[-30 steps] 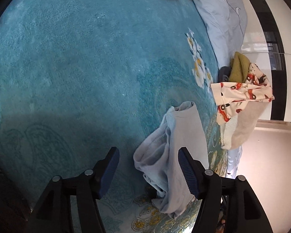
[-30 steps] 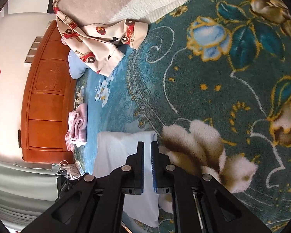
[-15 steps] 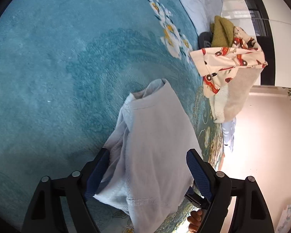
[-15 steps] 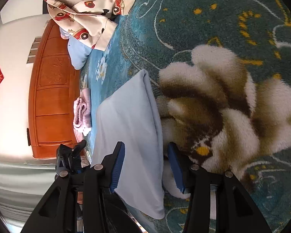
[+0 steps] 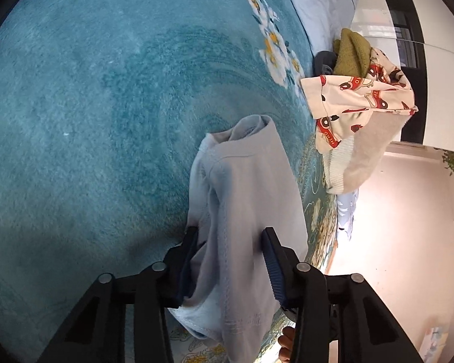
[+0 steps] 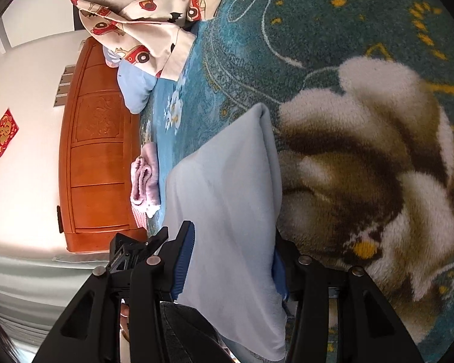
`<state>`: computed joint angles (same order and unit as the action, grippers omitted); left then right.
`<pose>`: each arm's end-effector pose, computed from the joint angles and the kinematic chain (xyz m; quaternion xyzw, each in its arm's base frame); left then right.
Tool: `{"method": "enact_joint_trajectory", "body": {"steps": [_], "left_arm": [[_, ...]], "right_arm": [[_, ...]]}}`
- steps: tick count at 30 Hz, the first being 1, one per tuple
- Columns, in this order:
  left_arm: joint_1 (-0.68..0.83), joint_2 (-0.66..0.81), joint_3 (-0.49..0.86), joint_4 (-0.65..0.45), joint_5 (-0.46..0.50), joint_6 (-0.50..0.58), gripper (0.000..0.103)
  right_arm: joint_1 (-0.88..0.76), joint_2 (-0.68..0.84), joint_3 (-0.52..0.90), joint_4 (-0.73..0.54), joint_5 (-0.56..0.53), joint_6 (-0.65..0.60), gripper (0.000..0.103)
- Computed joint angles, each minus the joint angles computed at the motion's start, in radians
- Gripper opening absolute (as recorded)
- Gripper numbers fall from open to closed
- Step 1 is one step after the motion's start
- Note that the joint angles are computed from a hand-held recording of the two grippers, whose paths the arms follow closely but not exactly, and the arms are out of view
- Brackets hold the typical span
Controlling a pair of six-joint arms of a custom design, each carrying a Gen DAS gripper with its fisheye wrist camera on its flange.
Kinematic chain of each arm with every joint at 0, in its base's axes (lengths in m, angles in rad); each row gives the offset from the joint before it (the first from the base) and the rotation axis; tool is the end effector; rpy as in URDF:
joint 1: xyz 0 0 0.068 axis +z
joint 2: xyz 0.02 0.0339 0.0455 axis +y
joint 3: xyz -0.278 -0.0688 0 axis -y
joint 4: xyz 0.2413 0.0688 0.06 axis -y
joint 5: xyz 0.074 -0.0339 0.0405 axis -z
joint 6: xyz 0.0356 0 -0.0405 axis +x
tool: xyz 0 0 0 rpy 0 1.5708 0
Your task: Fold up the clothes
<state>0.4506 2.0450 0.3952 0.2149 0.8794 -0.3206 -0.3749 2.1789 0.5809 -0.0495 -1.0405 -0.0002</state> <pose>0.1927 0.0628 0.0197 -0.3128 0.8474 -0.4198 0.0889 0.2208 -0.0539 0.0071 0.1802 0.8483 0.4942 0.0599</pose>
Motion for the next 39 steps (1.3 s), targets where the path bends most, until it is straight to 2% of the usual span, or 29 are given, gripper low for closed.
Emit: {"method": "enact_joint_trajectory", "body": {"steps": [2, 4, 5, 6, 8, 12, 17, 21, 26, 32, 35, 39], "left_arm": [[-0.016, -0.030, -0.024, 0.011, -0.011, 0.007, 0.031], [-0.031, -0.072, -0.043, 0.017, -0.038, 0.000, 0.024], [-0.039, -0.094, -0.052, 0.018, -0.052, -0.004, 0.022], [-0.044, -0.117, -0.058, 0.011, -0.062, -0.006, 0.021], [-0.049, -0.165, -0.067, -0.010, -0.076, -0.009, 0.019], [-0.040, -0.294, -0.091, -0.088, -0.091, 0.020, 0.017], [0.046, -0.457, -0.107, -0.240, -0.051, 0.084, 0.017], [0.113, -0.604, -0.091, -0.399, -0.027, 0.141, 0.017], [0.221, -0.677, -0.029, -0.587, 0.005, 0.263, 0.017], [0.328, -0.595, 0.091, -0.759, 0.001, 0.432, 0.017], [0.389, -0.540, 0.181, -0.862, 0.007, 0.531, 0.017], [0.442, -0.454, 0.334, -0.972, -0.008, 0.608, 0.017]], "right_arm": [[0.017, -0.018, -0.033, 0.027, 0.017, 0.003, 0.049], [0.030, -0.044, -0.060, 0.063, 0.040, 0.033, 0.048], [0.035, -0.057, -0.071, 0.079, 0.052, 0.050, 0.045], [0.042, -0.072, -0.080, 0.089, 0.069, 0.067, 0.029], [0.059, -0.111, -0.086, 0.082, 0.112, 0.087, 0.010], [0.068, -0.200, -0.102, 0.034, 0.104, 0.062, 0.009], [0.054, -0.265, -0.112, -0.001, 0.044, 0.065, 0.009], [0.100, -0.339, -0.134, 0.053, 0.007, 0.149, 0.009], [0.191, -0.429, -0.161, 0.128, -0.008, 0.261, 0.009], [0.325, -0.467, -0.126, 0.192, 0.040, 0.407, 0.009], [0.401, -0.464, -0.101, 0.275, 0.061, 0.517, 0.009], [0.497, -0.425, -0.040, 0.377, 0.087, 0.655, 0.009]]}}
